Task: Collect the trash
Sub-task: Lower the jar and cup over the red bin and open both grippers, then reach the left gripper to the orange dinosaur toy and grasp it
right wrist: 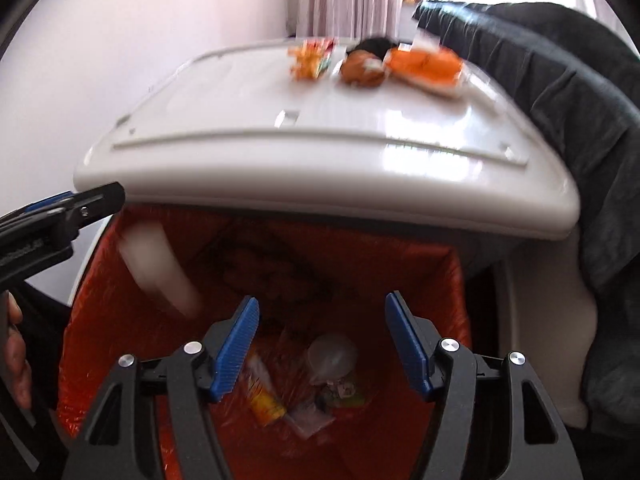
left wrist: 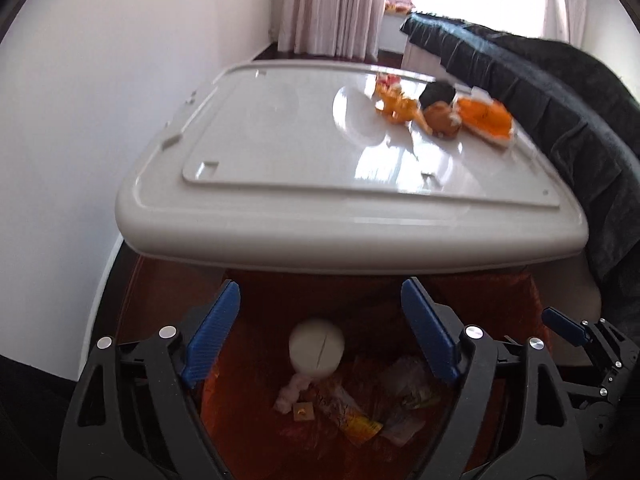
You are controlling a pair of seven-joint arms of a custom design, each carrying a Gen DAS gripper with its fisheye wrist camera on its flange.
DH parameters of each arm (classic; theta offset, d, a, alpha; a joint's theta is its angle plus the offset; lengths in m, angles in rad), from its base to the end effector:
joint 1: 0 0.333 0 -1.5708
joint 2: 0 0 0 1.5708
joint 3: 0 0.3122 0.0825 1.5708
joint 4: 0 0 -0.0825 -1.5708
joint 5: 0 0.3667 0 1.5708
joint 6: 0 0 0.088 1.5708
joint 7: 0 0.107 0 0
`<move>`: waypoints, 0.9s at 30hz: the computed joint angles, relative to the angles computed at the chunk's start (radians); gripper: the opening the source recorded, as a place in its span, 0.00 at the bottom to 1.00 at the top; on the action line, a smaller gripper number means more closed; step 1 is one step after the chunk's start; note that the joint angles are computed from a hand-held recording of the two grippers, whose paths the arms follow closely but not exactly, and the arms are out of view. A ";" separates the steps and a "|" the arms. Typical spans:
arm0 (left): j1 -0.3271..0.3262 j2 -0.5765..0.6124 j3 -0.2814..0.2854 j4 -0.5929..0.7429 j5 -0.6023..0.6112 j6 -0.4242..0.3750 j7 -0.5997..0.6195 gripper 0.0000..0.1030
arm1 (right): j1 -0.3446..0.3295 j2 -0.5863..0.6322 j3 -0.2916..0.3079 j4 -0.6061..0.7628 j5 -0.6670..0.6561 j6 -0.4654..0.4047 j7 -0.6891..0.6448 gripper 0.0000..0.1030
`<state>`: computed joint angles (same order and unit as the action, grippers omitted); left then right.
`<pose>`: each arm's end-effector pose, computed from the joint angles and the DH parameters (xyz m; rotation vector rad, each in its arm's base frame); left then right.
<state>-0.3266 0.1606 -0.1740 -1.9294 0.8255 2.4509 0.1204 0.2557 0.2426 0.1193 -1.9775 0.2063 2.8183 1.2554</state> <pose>0.5380 -0.2888 0.4501 -2.1270 1.4077 -0.6004 0.5909 0.2167 0.4213 -2.2189 1.3125 -0.3989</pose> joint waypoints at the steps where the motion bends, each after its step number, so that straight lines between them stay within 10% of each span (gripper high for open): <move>1: 0.000 -0.006 0.003 -0.001 0.015 0.006 -0.010 0.81 | -0.010 -0.006 0.010 -0.006 0.024 0.028 -0.017 0.65; 13: -0.002 0.095 0.027 0.232 0.111 -0.016 0.052 0.82 | 0.006 -0.032 -0.028 0.017 -0.059 0.283 -0.009 0.73; 27: -0.041 0.612 0.126 0.965 -0.215 -0.133 0.391 0.82 | -0.096 0.022 0.049 0.110 -0.089 0.347 -0.015 0.76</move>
